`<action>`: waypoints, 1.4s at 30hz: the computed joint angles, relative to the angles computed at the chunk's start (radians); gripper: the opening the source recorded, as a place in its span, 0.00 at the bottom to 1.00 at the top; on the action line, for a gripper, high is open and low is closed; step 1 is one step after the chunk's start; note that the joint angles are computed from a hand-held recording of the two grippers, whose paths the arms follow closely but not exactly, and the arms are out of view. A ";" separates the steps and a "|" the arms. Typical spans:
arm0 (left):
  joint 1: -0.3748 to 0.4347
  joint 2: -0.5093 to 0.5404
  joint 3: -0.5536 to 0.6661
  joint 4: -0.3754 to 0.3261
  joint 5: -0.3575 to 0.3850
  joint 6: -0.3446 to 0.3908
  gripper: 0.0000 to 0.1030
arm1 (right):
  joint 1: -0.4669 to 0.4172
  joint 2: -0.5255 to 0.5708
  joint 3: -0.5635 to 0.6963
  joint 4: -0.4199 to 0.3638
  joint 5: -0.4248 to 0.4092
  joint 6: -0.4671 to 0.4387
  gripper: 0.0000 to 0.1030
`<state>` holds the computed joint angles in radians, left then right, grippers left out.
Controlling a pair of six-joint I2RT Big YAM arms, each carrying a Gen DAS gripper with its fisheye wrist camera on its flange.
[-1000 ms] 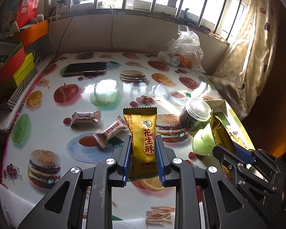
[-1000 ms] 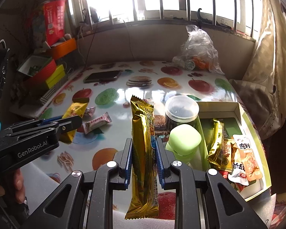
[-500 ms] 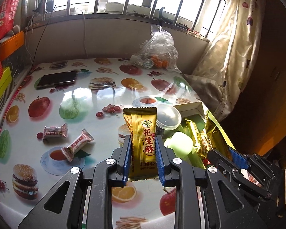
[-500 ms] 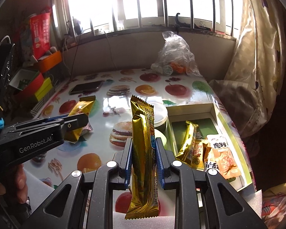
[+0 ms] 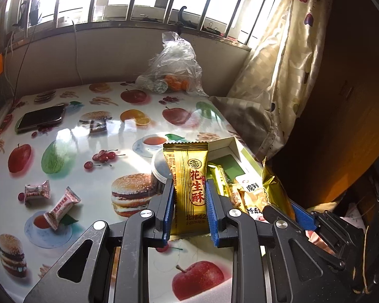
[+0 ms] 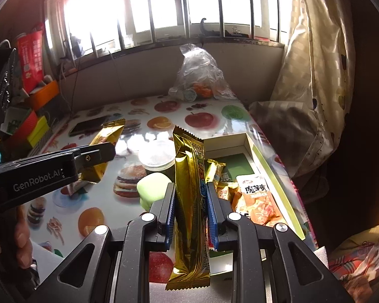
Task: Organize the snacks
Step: 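Carry the wafer bar and peanut-crisp packet over the green box with both grippers, then open both grippers to drop the wafer bar and packet into the box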
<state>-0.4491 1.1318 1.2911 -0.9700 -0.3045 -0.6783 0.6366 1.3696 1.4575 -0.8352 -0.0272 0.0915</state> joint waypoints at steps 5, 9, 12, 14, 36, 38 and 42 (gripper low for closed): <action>0.005 0.051 0.028 0.016 0.056 0.009 0.24 | -0.031 0.005 -0.008 -0.002 0.001 0.006 0.21; 0.004 0.093 0.053 0.022 0.081 0.019 0.24 | -0.056 0.016 -0.011 0.000 -0.001 0.015 0.21; 0.009 0.122 0.065 0.029 0.102 0.019 0.24 | -0.073 0.032 -0.008 -0.003 -0.005 0.022 0.21; 0.009 0.141 0.073 0.031 0.107 0.026 0.24 | -0.082 0.041 -0.006 -0.003 -0.007 0.021 0.21; 0.004 0.311 0.157 0.016 0.163 0.046 0.24 | -0.138 0.145 0.017 -0.007 0.008 0.001 0.21; 0.003 0.320 0.162 0.013 0.162 0.045 0.24 | -0.140 0.149 0.016 -0.003 0.009 0.001 0.21; 0.001 0.337 0.170 0.010 0.161 0.051 0.24 | -0.138 0.154 0.009 0.009 0.047 -0.010 0.21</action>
